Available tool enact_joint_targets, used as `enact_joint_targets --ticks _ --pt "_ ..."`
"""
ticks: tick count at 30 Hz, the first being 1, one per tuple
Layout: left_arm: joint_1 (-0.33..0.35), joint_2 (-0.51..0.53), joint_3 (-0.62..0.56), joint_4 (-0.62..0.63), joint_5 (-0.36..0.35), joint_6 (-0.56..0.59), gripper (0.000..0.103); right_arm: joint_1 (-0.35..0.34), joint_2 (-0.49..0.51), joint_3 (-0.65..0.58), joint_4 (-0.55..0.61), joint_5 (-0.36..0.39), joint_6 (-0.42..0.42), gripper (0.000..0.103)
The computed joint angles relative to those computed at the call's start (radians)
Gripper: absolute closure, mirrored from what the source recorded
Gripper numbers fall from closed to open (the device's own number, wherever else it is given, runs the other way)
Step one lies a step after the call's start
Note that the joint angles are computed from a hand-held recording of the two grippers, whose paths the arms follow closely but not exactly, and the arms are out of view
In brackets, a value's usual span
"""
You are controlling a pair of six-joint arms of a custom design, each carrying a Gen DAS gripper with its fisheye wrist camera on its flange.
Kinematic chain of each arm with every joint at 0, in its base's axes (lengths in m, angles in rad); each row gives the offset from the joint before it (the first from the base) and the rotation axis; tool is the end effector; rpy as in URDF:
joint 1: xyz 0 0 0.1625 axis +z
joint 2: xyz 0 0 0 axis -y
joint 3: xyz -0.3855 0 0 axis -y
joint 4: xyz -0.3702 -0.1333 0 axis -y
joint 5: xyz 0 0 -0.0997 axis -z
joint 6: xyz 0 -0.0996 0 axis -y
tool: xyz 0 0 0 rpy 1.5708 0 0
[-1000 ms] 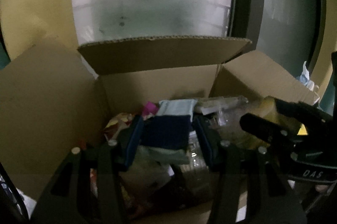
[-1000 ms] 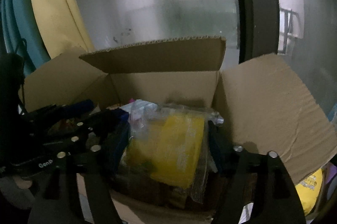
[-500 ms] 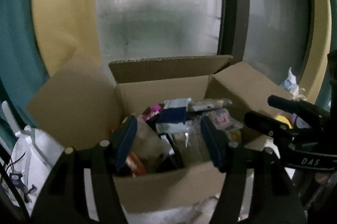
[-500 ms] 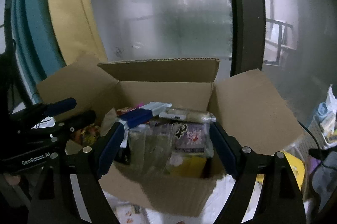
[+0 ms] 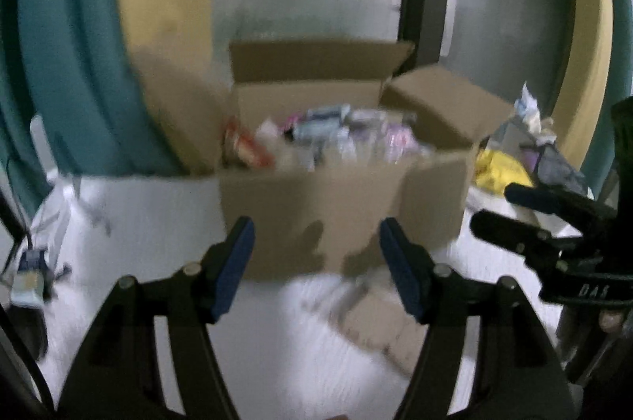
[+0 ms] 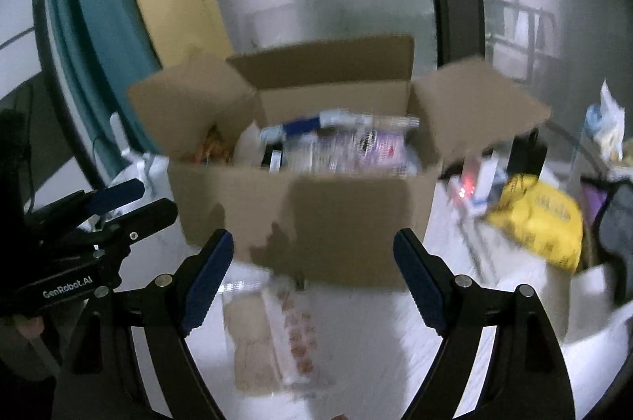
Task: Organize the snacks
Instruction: 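Grasp the whole-wheat bread pack with the right tool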
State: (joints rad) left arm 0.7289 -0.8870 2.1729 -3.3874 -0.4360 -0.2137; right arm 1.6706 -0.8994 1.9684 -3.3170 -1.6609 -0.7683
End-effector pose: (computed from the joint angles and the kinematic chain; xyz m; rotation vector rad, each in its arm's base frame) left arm -0.1904 -0.4697 0.1202 0.3060 2.1313 -1.1791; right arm 0.1793 -0.5426 0.1249 1.1001 -2.4755 0.8610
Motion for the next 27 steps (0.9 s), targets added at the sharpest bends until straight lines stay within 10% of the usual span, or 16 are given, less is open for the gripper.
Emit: enact_joint_targets --ticks 10,27 --pt "0.035 -0.069 0.142 0.197 -0.009 -0.289 0.036 -0.041 0.049 0.018 0.073 -0.046 -0.030 0.017" --pt "0.087 -0.111 0.189 0.255 -0.053 -0.357 0.036 -0.010 0.181 -0.029 0.112 -0.167 -0.034 0.008"
